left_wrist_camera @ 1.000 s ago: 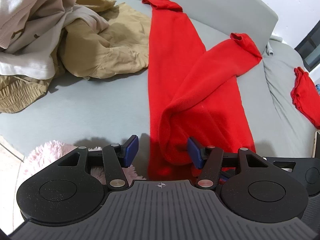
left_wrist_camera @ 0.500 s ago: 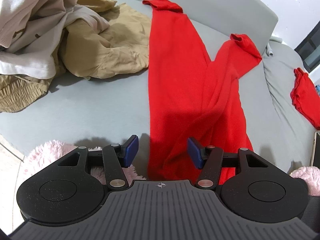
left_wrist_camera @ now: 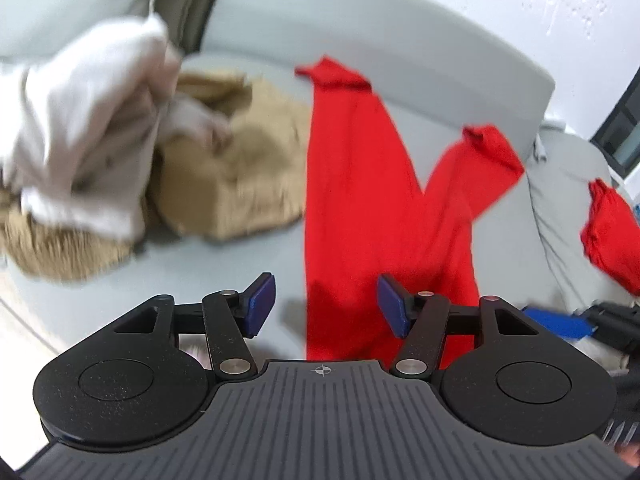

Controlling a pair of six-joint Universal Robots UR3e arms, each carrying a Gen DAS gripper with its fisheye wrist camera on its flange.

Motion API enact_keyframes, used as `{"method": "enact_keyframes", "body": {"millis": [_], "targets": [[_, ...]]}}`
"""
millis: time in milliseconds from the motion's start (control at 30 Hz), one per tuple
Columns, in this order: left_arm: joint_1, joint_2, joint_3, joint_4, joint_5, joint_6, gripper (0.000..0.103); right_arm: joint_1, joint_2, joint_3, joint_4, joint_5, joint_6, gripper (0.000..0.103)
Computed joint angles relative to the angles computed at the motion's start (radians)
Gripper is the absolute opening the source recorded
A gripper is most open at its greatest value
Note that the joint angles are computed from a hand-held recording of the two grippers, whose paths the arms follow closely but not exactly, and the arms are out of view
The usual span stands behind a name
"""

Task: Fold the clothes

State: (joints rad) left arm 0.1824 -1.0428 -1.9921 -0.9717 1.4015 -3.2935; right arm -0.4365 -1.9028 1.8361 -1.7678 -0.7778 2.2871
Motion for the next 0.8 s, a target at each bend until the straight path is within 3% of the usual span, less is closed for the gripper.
{"method": "enact_keyframes", "body": {"millis": [67,167,267,467,667,800], "targets": [[-0.053,-0.099,0.006,0.138,0.059,-0.03,0.062,0.057,0.128,-0.02,-0.254,-0.059,0.222,0.05],[-0.082,-0.259,0.034,0.29,0.094,-0.065,0.062,0.124,0.281,-0.08,-0.475,-0.166,0.448,0.047],[-0.071,-0.424,0.093,0.413,0.074,-0.106,0.062,0.138,0.441,-0.164,-0.571,-0.22,0.659,0.044],[-0.069,-0.705,0.28,0.522,0.046,-0.121,0.061,0.09,0.698,-0.267,-0.677,-0.189,1.023,0.04],[-0.07,-0.808,0.361,0.466,0.054,-0.124,0.058,0.093,0.913,-0.351,-0.825,-0.213,1.244,0.036],[-0.08,-0.829,0.382,0.49,0.11,-0.075,0.058,0.082,1.025,-0.376,-0.942,-0.172,1.306,0.017]]}}
